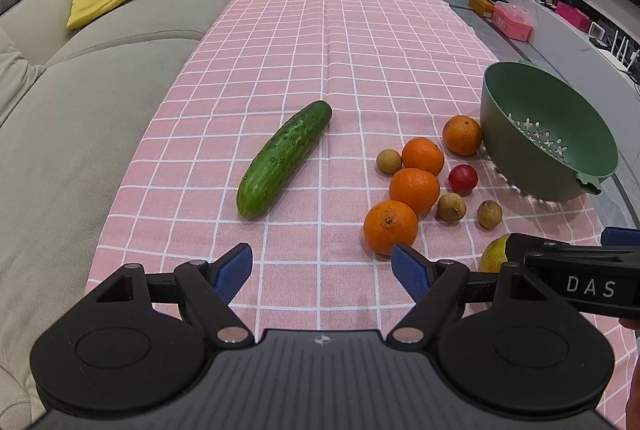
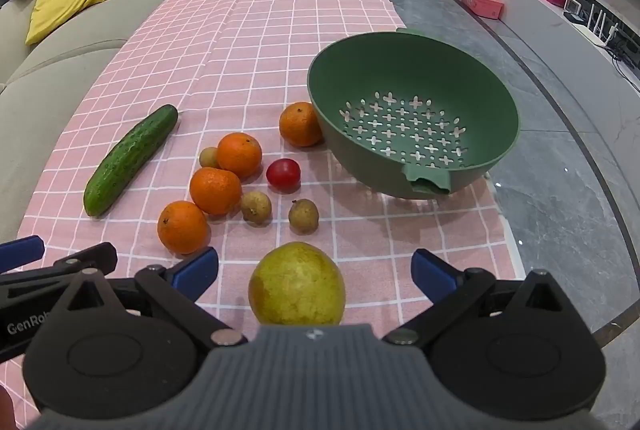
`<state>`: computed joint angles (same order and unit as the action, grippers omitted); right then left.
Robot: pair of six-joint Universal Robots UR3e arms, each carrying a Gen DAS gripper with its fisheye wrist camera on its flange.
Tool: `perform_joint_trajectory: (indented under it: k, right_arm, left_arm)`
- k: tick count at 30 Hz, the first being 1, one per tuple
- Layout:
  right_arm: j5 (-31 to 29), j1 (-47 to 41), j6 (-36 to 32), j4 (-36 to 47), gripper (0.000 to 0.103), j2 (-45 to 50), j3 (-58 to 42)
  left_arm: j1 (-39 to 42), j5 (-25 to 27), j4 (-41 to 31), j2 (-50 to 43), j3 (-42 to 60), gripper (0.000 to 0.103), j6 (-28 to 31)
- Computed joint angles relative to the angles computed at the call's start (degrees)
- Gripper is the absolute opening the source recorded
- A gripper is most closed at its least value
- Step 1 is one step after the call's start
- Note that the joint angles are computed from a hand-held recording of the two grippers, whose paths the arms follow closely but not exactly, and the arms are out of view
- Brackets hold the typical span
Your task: Organize fruits
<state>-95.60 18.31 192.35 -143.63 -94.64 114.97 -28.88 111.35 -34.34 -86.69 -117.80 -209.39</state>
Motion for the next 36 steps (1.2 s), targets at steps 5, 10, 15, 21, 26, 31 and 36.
perform_joint_trajectory:
  k: [5, 10, 15, 21, 26, 31, 36]
  right_arm:
    - [0.0, 0.0, 0.0, -0.1, 0.099, 0.1, 0.0]
    - [0.0, 0.0, 0.0, -0.2, 0.099, 0.1, 0.0]
    - [-0.1, 0.1, 0.0, -0.1, 0.099, 0.1, -0.1]
    - [-0.2, 0.2, 0.0, -0.1, 0.099, 0.2, -0.1]
    - [-0.2, 0.2, 0.0, -0.1, 0.099, 0.2, -0.1]
    - [-0.4, 0.6, 0.5, -0.1, 0.099, 0.4, -0.3]
    - [0.0, -0.2, -0.3, 0.0, 0.099, 0.1, 0.0]
  left_arm:
    - [0.0, 0.0, 0.1, 0.0, 0.0, 0.092, 0.0]
    - [0.1, -0.1, -0.1, 0.2, 0.0, 0.092, 0.0]
    - [0.1, -0.1, -0.1, 0.1, 0.1, 0.091, 0.0]
    - [0.0, -0.1, -0.2, 0.1, 0.1, 0.091, -0.1]
    - [0.0, 0.0, -0.3, 0.1, 0.2, 0.091, 0.0]
    - [0.0, -0.1, -0.5, 0.1, 0.3, 0.091, 0.0]
    - [0.1, 0.0, -0.6, 0.2, 0.3, 0.091, 0.1]
